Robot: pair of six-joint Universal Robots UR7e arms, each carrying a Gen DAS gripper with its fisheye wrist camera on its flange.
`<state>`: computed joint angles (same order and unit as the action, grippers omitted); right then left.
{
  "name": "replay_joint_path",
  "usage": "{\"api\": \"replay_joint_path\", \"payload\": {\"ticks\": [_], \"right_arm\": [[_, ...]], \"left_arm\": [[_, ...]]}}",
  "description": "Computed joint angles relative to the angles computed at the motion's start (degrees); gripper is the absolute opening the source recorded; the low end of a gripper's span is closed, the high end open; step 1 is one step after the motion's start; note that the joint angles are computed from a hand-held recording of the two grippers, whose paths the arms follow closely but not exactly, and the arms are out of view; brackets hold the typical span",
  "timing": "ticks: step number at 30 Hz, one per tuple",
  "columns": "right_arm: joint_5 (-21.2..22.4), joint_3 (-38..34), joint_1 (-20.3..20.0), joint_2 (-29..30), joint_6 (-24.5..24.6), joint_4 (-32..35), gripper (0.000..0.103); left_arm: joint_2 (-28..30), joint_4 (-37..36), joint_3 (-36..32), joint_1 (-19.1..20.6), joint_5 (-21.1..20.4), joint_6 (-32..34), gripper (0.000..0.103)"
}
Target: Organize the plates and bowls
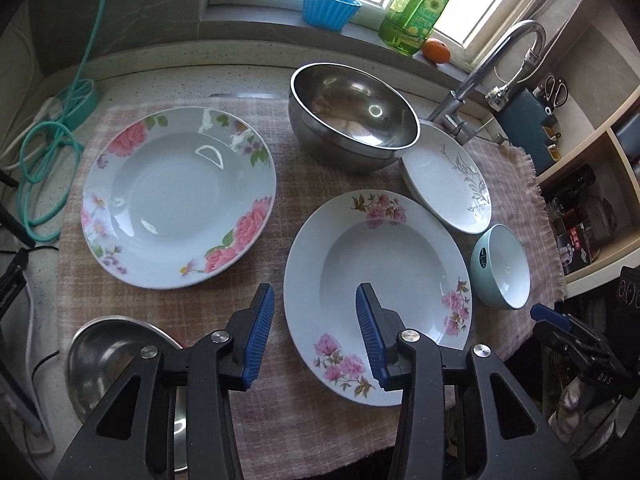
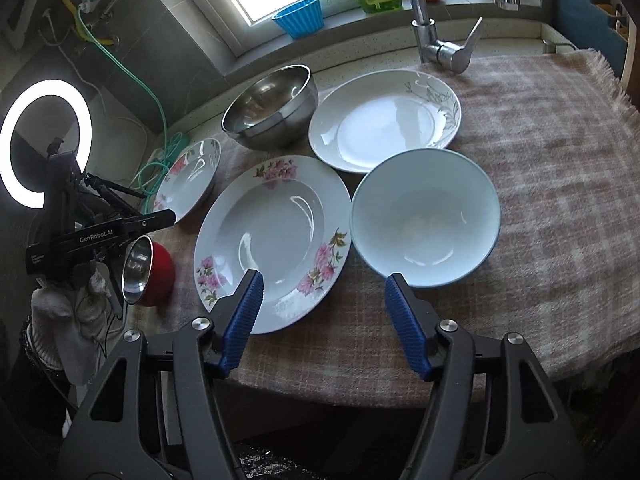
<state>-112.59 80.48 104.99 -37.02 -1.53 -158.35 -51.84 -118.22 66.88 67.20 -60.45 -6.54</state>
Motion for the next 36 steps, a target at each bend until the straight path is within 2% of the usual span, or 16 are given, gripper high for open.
{"api": "replay_joint_path", "payload": {"ticks": [2,9,11,13,16,23,36], "right_arm": [[0.78,0.34,-0.21,0.01,0.98,-0.1,0.057],[3.1,0.26,-1.28,1.26,5.16,1.13,0.051],[3.1,0.23,-1.39,1.66,5.78,1.46,0.042],[3.79,0.48,-1.65,1.81,6.62,1.54,0.041],[5.06,0.37,-2.22,2.09,8.03,1.47,0.039],[6.72,-0.42,-3.15,2.54,10.31,2.23,0.033],[7.64,-1.92,-3.49,3.58,11.17,3.7,0.031]], "left_arm": [[1.28,2.08,-2.54,0.17,-0.66,1.69,0.033],[8.41,11.33,-14.21,0.72,-1.38,6.79,0.029],[10.68,13.59,-17.75,0.89,-0.98,8.41,0.028],[12.85,16.03,-21.35,1.23,-1.14,8.85,0.024],[15.53,19.17,-25.99,1.73,-1.71,8.77,0.024],[18.99,22.96,-31.37,2.1,-1.82,9.01,0.022],[22.71,28.51,-38.24,3.03,-1.65,8.4,0.022]]}}
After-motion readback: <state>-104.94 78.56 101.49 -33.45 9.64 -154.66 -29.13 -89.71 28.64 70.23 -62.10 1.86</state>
